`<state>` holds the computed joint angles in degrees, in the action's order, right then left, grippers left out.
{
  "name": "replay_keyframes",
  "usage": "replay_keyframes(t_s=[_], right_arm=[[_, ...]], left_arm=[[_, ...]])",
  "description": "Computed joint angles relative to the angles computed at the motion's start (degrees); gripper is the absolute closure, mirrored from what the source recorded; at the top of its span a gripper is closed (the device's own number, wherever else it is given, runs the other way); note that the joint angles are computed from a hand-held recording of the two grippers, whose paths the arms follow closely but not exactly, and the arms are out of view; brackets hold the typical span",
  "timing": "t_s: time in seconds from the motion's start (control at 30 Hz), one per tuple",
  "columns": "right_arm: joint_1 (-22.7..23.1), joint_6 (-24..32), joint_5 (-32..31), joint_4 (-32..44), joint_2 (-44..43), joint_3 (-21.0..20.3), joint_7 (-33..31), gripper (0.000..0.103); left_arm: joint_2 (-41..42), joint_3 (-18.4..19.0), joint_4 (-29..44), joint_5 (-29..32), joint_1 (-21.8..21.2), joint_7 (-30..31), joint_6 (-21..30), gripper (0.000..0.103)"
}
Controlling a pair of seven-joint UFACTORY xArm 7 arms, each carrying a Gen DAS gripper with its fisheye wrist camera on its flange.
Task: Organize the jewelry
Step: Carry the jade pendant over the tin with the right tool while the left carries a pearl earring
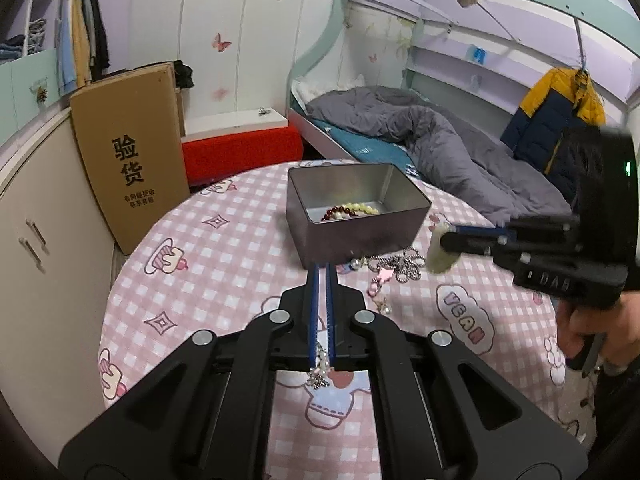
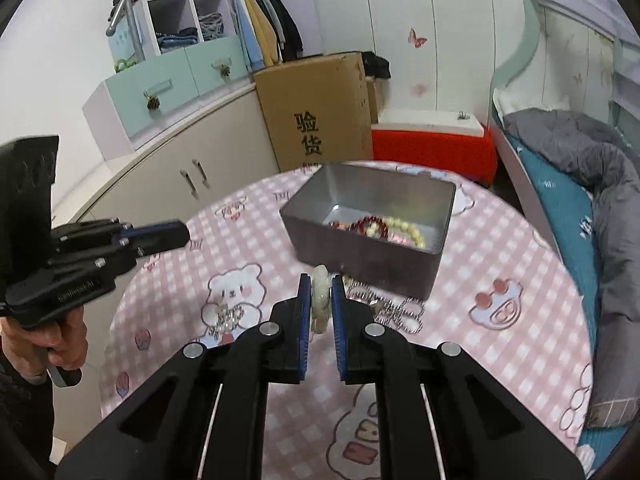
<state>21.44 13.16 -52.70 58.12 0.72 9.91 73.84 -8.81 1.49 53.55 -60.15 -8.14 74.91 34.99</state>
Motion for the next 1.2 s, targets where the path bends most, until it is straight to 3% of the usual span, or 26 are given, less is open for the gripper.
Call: replay_keyframes(t_s=[0.07, 0.13, 0.17, 0.2, 0.27, 0.33, 0.4, 0.47, 0.5, 0.73, 1.03, 1.2], right_arm=[[-0.11, -0.83, 0.00, -0.50, -0.02, -0.11, 0.28, 0.094], [-0.07, -1.55, 1.03, -0.91, 0.77, -0.12, -0.06, 0.094], [0.07, -1.92, 1.20, -1.28, 0.94, -0.24, 0.08, 0.094], [0.18, -2.37, 1.76, -1.62, 1.32, -0.36, -0.01, 0.094], [0.48, -3.04, 2.63, -2.20, 1.69, -0.67, -0.05, 0.094], [0.87, -3.32, 2.27, -2.64, 1.70, -1.04, 0.87, 0.094], [0.99, -3.36, 2.94, -2.81, 1.64, -1.25, 0.37, 0.094], [0.97, -3.22, 3.09, -2.98, 1.33, -1.45, 0.37, 0.094], [0.95, -3.15, 3.06, -3.07, 1.14, -1.43, 0.47, 0.094], [-1.27, -3.12, 0.61, -3.22, -1.75, -0.72, 1.64, 0.094], [-6.43, -1.04, -2.79, 0.36, -6.11, 1.87, -0.22, 0.094], [-8.38, -0.78, -3.60, 3.86, -6.13, 2.34, -2.23, 0.094]], left_arm=[[0.03, -0.71, -1.24, 2.71, 0.00, -0.45, -1.36, 0.096], [0.28, -1.92, -3.42, 6.87, -0.29, -2.67, -4.94, 0.054], [0.13, -3.42, -4.60, 6.97, 0.70, -3.01, -6.64, 0.013], [-0.14, -3.64, -6.00, 4.68, 0.41, -1.86, -8.72, 0.010], [0.75, -1.19, -6.15, 5.18, -1.70, -2.93, -7.14, 0.010], [2.02, -1.75, -6.55, 5.96, -1.87, -4.28, -8.96, 0.019], [3.92, -2.10, -5.60, 9.63, -1.43, -7.36, -7.36, 0.076], [4.57, -2.33, -5.91, 8.65, -1.69, -6.70, -8.05, 0.081], [4.32, -2.95, -6.21, 9.56, -1.37, -6.71, -8.57, 0.095], [1.69, -1.37, -3.31, 6.58, -0.60, -4.61, -1.36, 0.094], [0.19, -0.15, 5.65, 1.27, -1.36, -0.44, 2.11, 0.094], [1.58, -1.14, 11.19, -1.19, -1.97, 0.40, 1.27, 0.094]])
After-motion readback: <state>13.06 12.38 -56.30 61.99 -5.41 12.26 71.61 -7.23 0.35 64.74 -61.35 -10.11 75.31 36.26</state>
